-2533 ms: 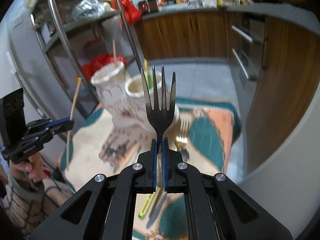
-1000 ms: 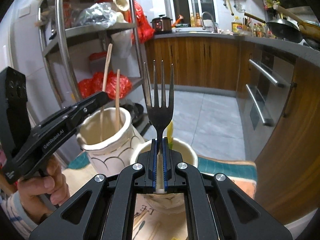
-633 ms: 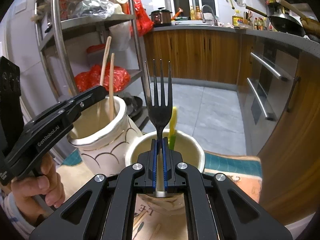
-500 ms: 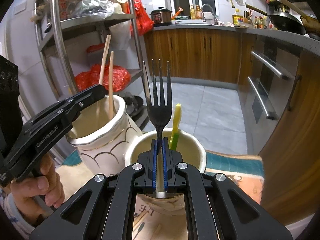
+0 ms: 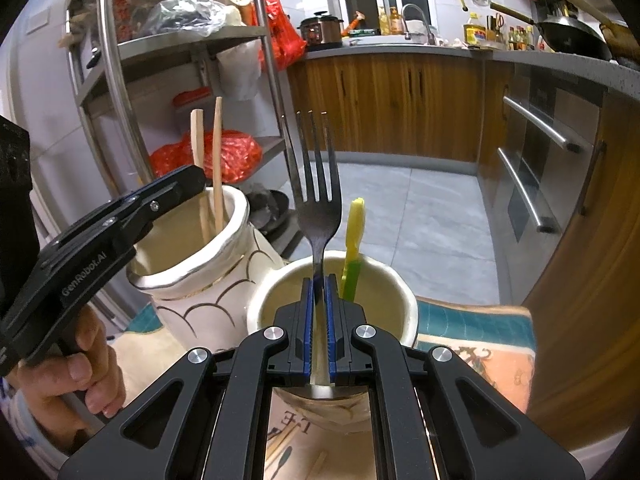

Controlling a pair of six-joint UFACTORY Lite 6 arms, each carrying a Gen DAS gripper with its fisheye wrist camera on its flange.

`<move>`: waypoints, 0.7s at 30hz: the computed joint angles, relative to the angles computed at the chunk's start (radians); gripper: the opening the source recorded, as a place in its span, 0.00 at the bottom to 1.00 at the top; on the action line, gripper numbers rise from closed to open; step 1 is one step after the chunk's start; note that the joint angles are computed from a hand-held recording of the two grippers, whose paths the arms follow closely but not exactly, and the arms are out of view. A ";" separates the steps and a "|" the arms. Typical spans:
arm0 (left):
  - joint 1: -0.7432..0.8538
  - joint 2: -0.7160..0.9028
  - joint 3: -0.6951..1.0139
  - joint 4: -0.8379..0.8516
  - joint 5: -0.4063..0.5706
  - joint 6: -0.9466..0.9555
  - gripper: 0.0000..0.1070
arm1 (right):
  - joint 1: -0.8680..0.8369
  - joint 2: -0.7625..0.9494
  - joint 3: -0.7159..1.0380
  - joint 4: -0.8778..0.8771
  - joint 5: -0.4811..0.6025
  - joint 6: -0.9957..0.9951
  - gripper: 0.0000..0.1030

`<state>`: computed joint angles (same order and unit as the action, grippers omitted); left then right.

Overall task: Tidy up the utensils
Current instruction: 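Drop the chopstick into the tall pot while the right tool drops the fork into the small pot, then return both tools to the remaining utensils on the table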

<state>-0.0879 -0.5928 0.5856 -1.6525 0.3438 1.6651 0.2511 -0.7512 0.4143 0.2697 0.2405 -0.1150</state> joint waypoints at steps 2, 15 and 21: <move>0.013 -0.010 -0.002 0.012 0.015 -0.009 0.13 | 0.003 -0.010 0.000 0.002 0.006 -0.001 0.11; 0.224 -0.200 -0.075 0.215 0.237 -0.157 0.30 | -0.060 -0.318 -0.054 0.025 0.180 -0.026 0.18; 0.438 -0.354 -0.131 0.316 0.472 -0.254 0.30 | -0.225 -0.576 -0.153 0.098 0.398 -0.147 0.18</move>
<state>0.3498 -0.9468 0.4550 -1.3364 0.8155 1.4114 0.0265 -1.3270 0.2610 0.3675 0.6389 -0.2618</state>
